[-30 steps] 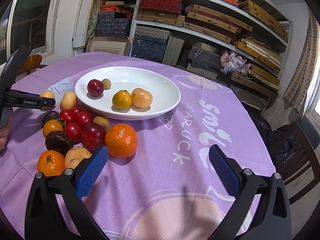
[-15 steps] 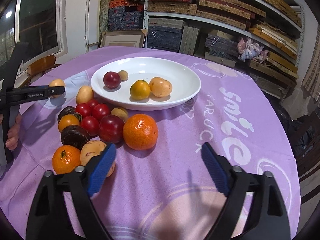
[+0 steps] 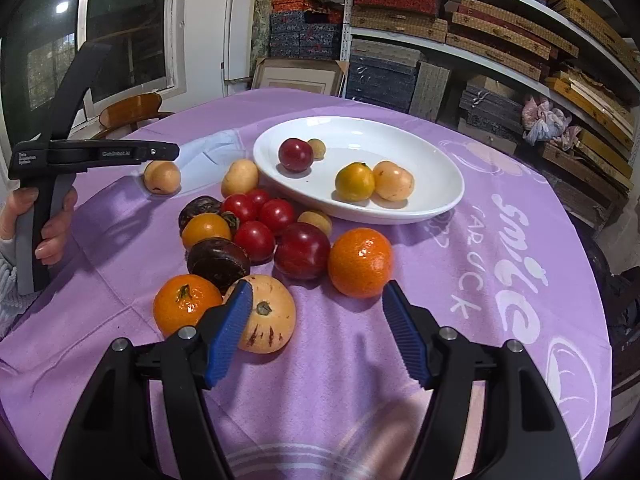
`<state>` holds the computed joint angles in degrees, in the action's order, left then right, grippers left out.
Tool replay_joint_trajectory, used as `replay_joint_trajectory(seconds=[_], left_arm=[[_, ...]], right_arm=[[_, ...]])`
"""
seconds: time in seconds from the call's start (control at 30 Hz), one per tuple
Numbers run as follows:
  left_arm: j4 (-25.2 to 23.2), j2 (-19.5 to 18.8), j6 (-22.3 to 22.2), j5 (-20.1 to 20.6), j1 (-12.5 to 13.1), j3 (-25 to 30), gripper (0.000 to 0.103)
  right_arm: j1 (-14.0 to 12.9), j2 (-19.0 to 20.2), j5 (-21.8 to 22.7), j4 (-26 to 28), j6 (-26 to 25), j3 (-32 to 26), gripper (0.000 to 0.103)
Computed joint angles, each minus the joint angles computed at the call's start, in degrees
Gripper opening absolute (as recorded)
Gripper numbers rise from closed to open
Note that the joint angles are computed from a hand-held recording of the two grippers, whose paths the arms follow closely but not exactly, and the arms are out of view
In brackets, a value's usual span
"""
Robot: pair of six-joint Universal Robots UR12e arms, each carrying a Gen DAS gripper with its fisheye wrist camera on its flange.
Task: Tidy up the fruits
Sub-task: 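Pull the large yellow pear away from the pile with the left gripper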
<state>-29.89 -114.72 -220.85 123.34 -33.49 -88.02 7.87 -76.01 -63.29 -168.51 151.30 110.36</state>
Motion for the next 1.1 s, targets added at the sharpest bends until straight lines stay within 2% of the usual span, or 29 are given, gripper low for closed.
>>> replay_joint_trajectory(seconds=[0.1,0.17,0.2,0.23,0.3,0.43,0.47,0.5,0.53,0.67,0.73,0.87,0.9,0.93,1.07,1.1], left_arm=[[-0.25,0.11,-0.15,1.01,-0.35,-0.29,0.021],[-0.81,0.37,-0.49,2.27,-0.65,-0.79,0.029],[-1.79,0.56,-1.37,1.36,-0.51,-0.99,0.051],[-1.75,0.77,-2.04,-0.23,-0.18,-1.48,0.065],[-2.44,0.71,-2.89,-0.75,0.17,-1.69,0.066],[-2.01,0.4,-0.67,-1.69,0.05,-1.31,0.064],[-2.5,0.34,-0.08,-3.45,0.25,-1.14,0.06],[-2.51,0.34,0.19,-5.6,0.53,-1.19,0.047],[-2.99,0.38,0.01,-7.0,0.7,-1.21,0.044],[-3.32,0.95,0.57,-5.75,-0.36,-1.84,0.043],[-1.85,1.73,1.28,-5.71,-1.08,-3.09,0.043],[0.27,1.73,6.92,-3.65,-3.04,-3.61,0.043],[1.1,1.56,8.58,-2.89,-3.49,-3.53,0.046],[0.9,1.31,9.94,-2.63,-3.76,-3.2,0.056],[-4.87,1.11,13.44,-7.56,-3.44,-2.47,0.063],[-4.38,1.35,13.55,-7.52,-3.55,-3.01,0.063]], right_arm=[[0.12,-0.08,0.33,0.46,-0.55,0.01,0.067],[0.16,-0.13,0.67,0.93,-0.81,0.03,0.067],[0.2,-0.09,0.8,1.23,-1.03,-0.07,0.067],[0.26,-0.1,0.8,1.33,-1.21,-0.06,0.067],[0.4,-0.18,0.76,1.46,-1.46,0.03,0.067],[0.53,-0.34,0.92,2.08,-2.2,0.12,0.067],[0.54,-0.38,0.97,2.15,-2.39,0.21,0.067],[0.54,-0.43,1.0,2.26,-2.54,0.23,0.067],[0.54,-0.4,1.01,2.27,-2.61,0.22,0.067],[0.49,-0.43,1.14,2.56,-2.72,0.17,0.067],[0.47,-0.44,1.21,2.62,-2.85,0.18,0.067],[0.57,-0.47,1.21,2.79,-3.26,0.23,0.067],[0.57,-0.45,1.27,2.84,-3.26,0.23,0.067],[0.53,-0.39,1.44,3.01,-3.19,0.18,0.067],[0.36,-0.22,1.98,3.82,-2.82,-0.13,0.067],[0.37,-0.2,1.93,3.78,-2.9,-0.15,0.067]])
